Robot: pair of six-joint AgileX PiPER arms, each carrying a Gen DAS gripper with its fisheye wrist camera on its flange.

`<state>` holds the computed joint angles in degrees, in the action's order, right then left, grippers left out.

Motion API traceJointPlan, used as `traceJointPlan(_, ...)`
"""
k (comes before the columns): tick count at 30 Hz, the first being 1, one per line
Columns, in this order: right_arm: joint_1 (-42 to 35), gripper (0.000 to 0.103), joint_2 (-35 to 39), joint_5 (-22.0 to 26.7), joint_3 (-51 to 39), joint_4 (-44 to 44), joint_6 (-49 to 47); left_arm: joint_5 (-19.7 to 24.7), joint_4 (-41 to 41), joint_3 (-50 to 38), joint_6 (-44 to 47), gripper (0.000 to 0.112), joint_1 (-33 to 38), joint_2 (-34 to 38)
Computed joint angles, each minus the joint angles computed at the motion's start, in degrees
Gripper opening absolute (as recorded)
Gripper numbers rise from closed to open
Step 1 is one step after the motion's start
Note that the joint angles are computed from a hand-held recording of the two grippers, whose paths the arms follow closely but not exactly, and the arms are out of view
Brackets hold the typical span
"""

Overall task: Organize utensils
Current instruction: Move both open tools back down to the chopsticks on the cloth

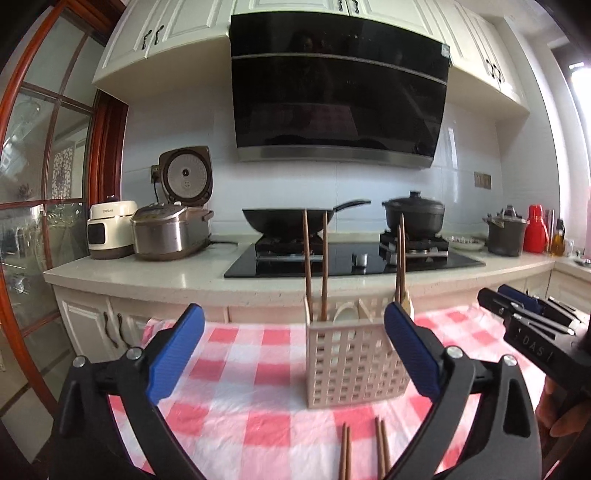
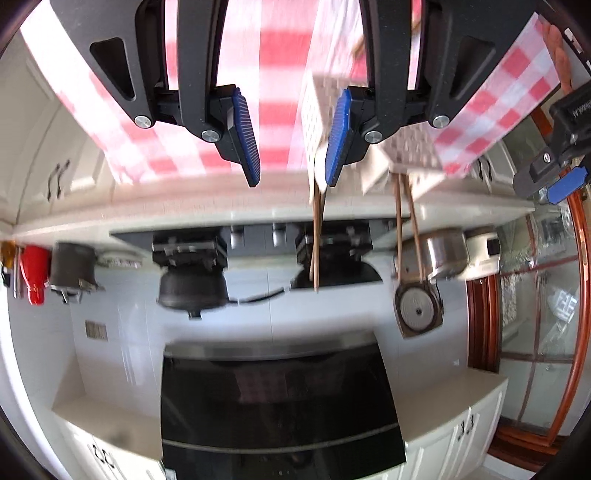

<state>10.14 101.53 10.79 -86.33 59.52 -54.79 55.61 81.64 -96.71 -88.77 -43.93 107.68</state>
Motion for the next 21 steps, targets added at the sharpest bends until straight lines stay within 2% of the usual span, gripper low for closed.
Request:
traceJointPlan(5,0.5,0.037,-3.4,2.7,6.2,-13.1,15.3,2.4,-4.0,10.4,-5.1,0.096,-2.3,-5.6)
traceJointPlan(11,2.5,0.037,-4.6,5.7,10.6,-25.6,27.8,0.7,-6.7,19.8,-11.1,0.097,-2.2,-10.0)
traceJointPlan(15,5.3,0.036,-1.8,10.1,9.2,-39.3,41.3,-1.2,-9.5,21.9,-11.3,0.097,-1.5,-9.9)
traceJointPlan(21,6.9,0.036,2.4,15.0,6.3,-41.4,45.9,-2.5,-10.5,24.0,-10.7,0.097,-1.7,-8.8)
